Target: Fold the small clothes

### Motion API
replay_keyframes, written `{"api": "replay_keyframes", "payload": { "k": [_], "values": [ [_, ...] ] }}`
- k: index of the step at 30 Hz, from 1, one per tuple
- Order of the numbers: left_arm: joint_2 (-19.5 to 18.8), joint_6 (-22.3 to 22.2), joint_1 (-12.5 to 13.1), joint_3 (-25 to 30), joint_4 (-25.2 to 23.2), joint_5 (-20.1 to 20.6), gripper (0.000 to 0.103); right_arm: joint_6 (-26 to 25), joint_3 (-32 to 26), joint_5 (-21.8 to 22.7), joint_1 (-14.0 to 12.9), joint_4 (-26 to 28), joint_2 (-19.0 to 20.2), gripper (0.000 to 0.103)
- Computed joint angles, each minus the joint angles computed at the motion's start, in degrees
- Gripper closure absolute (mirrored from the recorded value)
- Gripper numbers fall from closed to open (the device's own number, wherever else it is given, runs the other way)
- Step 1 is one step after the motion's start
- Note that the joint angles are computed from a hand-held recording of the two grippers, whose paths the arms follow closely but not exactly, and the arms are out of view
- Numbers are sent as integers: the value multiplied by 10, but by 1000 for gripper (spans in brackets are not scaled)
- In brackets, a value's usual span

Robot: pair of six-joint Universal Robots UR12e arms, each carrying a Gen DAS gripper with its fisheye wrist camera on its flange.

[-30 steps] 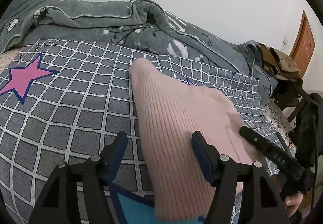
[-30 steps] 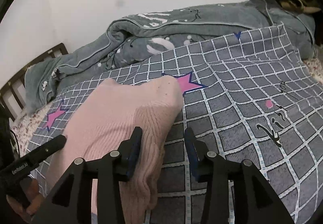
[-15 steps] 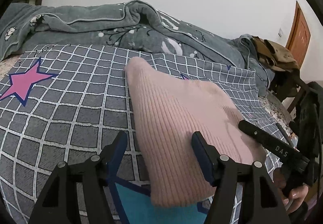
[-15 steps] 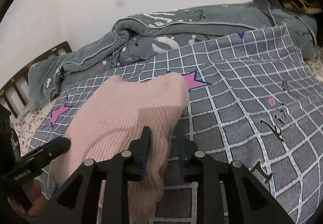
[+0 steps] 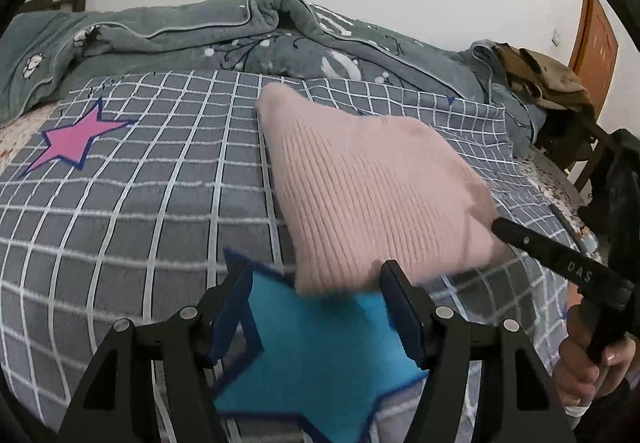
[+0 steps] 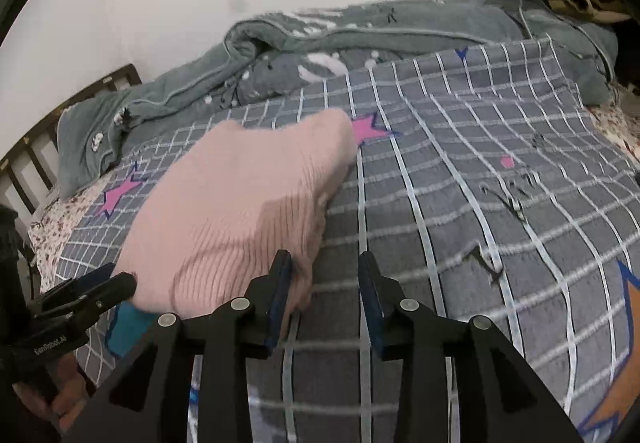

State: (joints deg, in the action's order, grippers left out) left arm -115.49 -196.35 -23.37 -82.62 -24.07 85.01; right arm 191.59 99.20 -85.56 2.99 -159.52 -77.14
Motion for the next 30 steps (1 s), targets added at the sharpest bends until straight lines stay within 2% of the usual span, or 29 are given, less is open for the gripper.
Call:
{"api": "replay_keyframes", "payload": {
  "k": [3, 6, 8, 12, 14, 16, 18, 22, 25, 30],
  "values": [
    [13, 2, -9, 0, -22, 41, 39, -1, 3, -14, 5, 11, -16, 69],
    [29, -14, -12, -4, -29, 59, 39, -11, -3, -63, 18, 37, -31, 68],
    [41, -25, -14, -6, -31, 71, 39, -19, -3, -92, 26, 43, -45, 62],
    [63, -22, -23, -5, -47, 95, 35, -37, 7, -109, 30, 41, -72, 41],
    [72, -18, -32, -4, -53, 116, 28, -42, 14, -106, 30, 43, -89, 29],
    [80, -11, -40, -4, -53, 136, 23, -39, 22, -100, 29, 40, -102, 12],
    [87, -8, -48, -6, -52, 155, 21, -40, 29, -111, 34, 32, -113, 7],
    [100, -20, -52, -11, -51, 154, 19, -55, 37, -125, 42, 35, -132, 2],
    [108, -18, -55, -16, -47, 158, 18, -61, 41, -144, 49, 37, -142, 2],
    [110, -17, -61, -15, -47, 167, 17, -67, 48, -144, 47, 40, -153, 1]
  ]
}}
